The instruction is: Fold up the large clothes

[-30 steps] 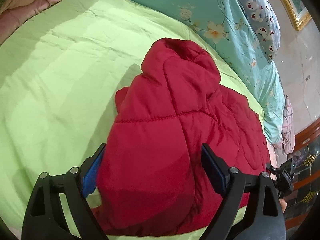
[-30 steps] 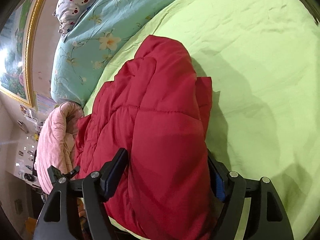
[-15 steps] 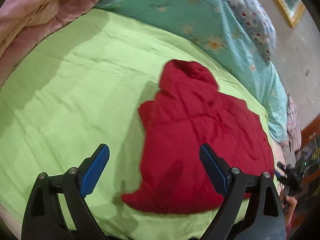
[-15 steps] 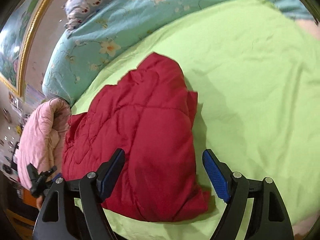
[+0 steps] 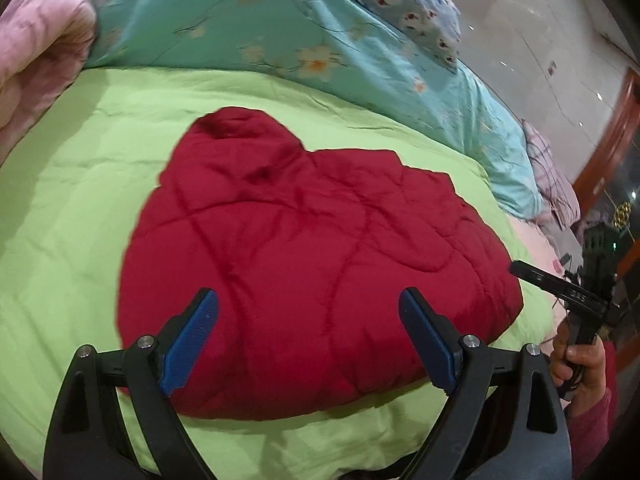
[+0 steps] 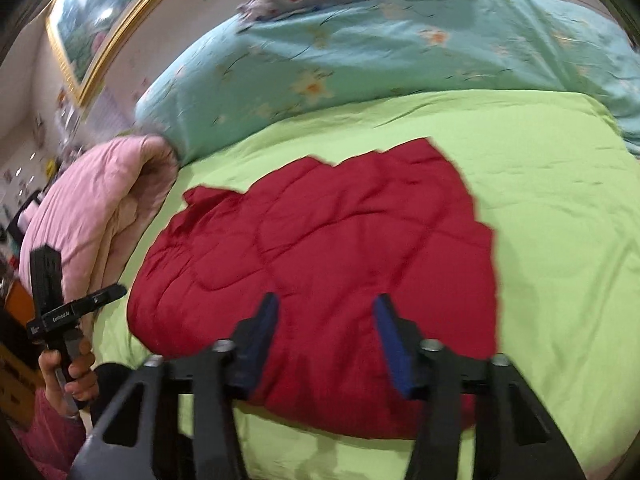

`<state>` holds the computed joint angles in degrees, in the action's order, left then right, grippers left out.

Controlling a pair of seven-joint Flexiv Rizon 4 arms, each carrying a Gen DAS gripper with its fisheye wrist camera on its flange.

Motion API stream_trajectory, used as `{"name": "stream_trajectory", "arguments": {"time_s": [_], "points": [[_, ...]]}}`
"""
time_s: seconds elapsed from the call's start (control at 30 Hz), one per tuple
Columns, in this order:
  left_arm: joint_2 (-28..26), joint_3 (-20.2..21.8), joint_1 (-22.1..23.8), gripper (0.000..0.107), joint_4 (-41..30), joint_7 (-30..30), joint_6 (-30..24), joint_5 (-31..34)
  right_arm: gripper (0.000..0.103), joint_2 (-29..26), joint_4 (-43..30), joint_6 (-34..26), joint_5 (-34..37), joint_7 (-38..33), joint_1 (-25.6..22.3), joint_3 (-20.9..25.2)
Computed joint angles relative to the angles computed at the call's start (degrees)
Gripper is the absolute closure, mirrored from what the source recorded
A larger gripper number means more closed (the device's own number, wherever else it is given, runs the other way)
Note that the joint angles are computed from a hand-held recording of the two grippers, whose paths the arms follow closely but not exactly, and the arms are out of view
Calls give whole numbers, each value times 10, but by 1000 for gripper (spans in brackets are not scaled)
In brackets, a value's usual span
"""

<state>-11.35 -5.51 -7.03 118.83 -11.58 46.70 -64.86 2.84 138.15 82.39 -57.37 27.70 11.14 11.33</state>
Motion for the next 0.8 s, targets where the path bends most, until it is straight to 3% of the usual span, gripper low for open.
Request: {"name": "stream_trajectory", "arguments": {"time_s": [0.07, 0.23, 0.37, 0.5, 0.8], "points": [[-2, -4, -5, 15, 3, 9, 6, -6, 71, -28, -20, 17, -16, -3, 3, -8], [-23, -12, -10, 15, -8, -1, 9, -8, 71, -86, -69, 48, -57, -4, 31, -44], [-37, -20, -14, 15, -14, -3, 23, -14, 68, -120, -97, 35, 4, -77, 58, -51], [-54, -28, -20, 15, -25, -7, 47, -5, 74, -145, -109, 16, 70, -144, 75, -55], [-119, -51, -18, 16, -97, -90, 81, 64, 74, -164, -136, -62, 211, -259, 94, -57]]}}
